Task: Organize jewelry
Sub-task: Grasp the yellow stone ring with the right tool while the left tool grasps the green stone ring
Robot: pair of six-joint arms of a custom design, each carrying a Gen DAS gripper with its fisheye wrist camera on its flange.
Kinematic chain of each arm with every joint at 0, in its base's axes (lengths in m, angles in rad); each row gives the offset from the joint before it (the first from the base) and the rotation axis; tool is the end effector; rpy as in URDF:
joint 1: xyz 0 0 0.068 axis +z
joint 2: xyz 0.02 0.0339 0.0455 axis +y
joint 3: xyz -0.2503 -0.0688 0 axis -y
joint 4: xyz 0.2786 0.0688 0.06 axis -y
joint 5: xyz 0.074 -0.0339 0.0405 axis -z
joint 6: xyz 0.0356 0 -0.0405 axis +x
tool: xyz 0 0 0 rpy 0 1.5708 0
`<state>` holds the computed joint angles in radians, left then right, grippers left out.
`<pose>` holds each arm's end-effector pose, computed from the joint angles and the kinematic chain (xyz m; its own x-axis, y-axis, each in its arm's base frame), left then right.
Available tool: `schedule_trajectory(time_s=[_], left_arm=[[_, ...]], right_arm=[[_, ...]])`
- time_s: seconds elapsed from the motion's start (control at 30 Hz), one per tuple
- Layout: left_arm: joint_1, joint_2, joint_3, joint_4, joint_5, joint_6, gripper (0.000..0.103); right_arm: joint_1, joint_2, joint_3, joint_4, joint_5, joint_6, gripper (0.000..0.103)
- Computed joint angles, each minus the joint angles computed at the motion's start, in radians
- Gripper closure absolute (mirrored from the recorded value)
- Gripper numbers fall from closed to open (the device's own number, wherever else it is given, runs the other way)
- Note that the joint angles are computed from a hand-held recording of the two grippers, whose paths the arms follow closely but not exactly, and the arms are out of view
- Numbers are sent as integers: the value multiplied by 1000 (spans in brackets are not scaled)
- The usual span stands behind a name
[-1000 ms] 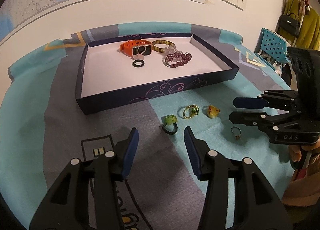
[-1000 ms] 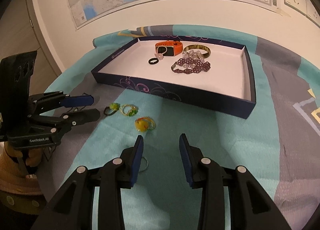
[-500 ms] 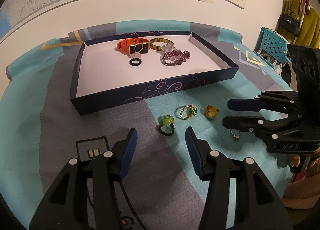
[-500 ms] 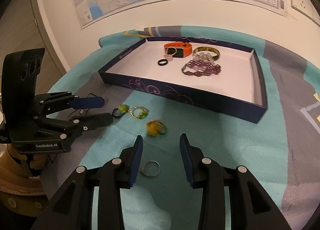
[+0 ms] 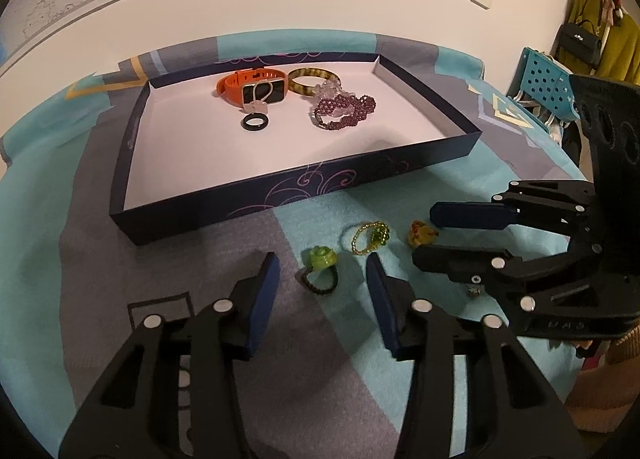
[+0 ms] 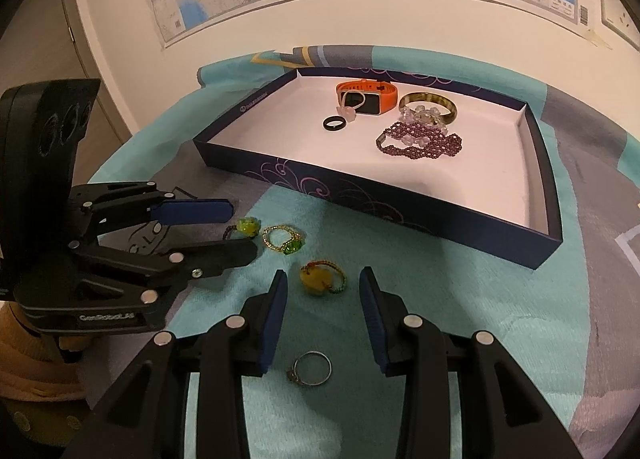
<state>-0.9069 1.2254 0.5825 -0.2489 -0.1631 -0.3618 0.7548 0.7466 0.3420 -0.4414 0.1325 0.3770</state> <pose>0.1665 -0.2034 0.1451 -0.7013 0.3296 -0.6321 0.4983 0.8607 -0.1041 0.1405 0.1257 0.1472 -0.7335 -0.1890 -0.6528 -0.3714 0.9159 0.1521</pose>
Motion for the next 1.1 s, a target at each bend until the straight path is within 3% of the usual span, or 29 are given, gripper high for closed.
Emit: schedule_trajectory(time_s=[0.3,0.87,1.1], left_arm=[[12,24,19,1,5,8,84],[-8,12,18,-11,-28,-3,84],[-8,2,11,-10,-26,-8,84]], right_arm=[[6,19,8,7,5,-3,67],[29,50,20,6,44,-7,70],[32,61,24,6,63,-5,85]])
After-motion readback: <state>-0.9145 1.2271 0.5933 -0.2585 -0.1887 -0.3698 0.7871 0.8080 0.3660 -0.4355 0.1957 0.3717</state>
